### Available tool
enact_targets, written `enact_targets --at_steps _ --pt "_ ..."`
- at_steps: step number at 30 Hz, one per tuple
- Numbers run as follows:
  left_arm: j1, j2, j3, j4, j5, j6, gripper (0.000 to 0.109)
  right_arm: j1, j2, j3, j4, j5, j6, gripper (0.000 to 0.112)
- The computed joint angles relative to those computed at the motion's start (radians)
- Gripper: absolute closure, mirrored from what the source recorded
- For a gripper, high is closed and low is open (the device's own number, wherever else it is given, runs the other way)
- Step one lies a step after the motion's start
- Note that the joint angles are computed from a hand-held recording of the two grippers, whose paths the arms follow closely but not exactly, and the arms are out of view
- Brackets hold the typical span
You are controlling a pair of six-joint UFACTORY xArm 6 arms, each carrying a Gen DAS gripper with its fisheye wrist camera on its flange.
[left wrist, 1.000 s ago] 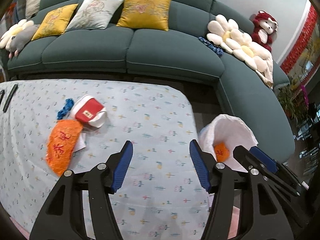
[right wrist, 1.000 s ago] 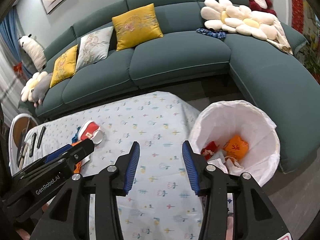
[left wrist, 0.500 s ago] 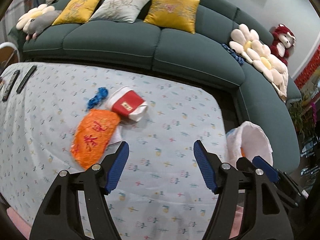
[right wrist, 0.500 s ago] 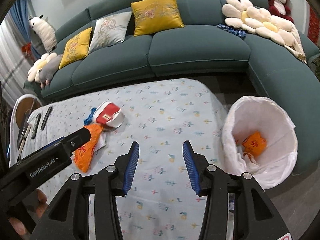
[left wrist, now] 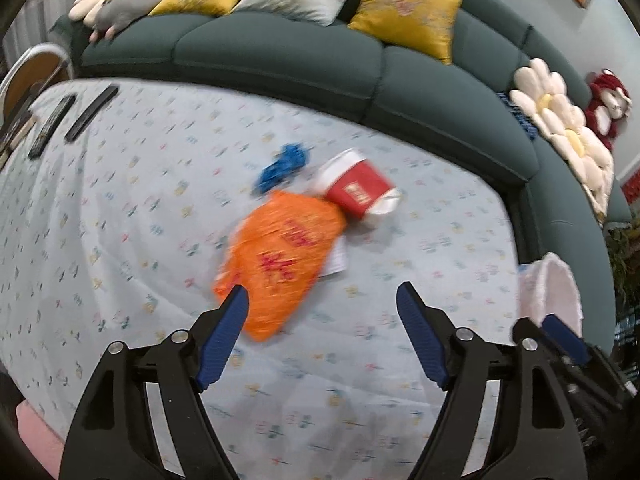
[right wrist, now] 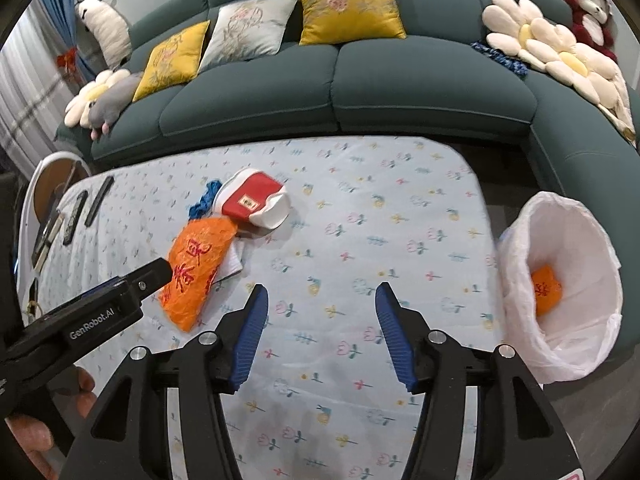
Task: Collect trash
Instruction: 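Move both tools back to the table toward the orange bag, then grasp the orange plastic bag with the left tool while the right grasps the white tissue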
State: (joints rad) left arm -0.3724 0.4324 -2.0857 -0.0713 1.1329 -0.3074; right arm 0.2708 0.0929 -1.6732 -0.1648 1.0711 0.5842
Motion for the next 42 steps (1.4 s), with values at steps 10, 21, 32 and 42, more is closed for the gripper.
enact_targets --at_steps 10,21,32,42 --pt "0.071 0.09 -0.041 -0.105 0.053 0.035 0.037 0.026 0.152 -0.121 0.05 0.034 -0.026 0.058" --pt "0.086 0.19 -0.132 -0.206 0.126 0.108 0.084 0.037 0.276 -0.234 0.083 0.073 -0.037 0.058" --pt "0.118 0.0 0.126 -0.245 -0.024 0.112 0.099 0.055 0.295 -0.26 0.085 0.078 -0.038 0.058" --pt "0.164 0.032 0.006 -0.126 -0.005 0.046 0.099 0.081 0.477 -0.541 0.104 0.164 -0.073 0.058"
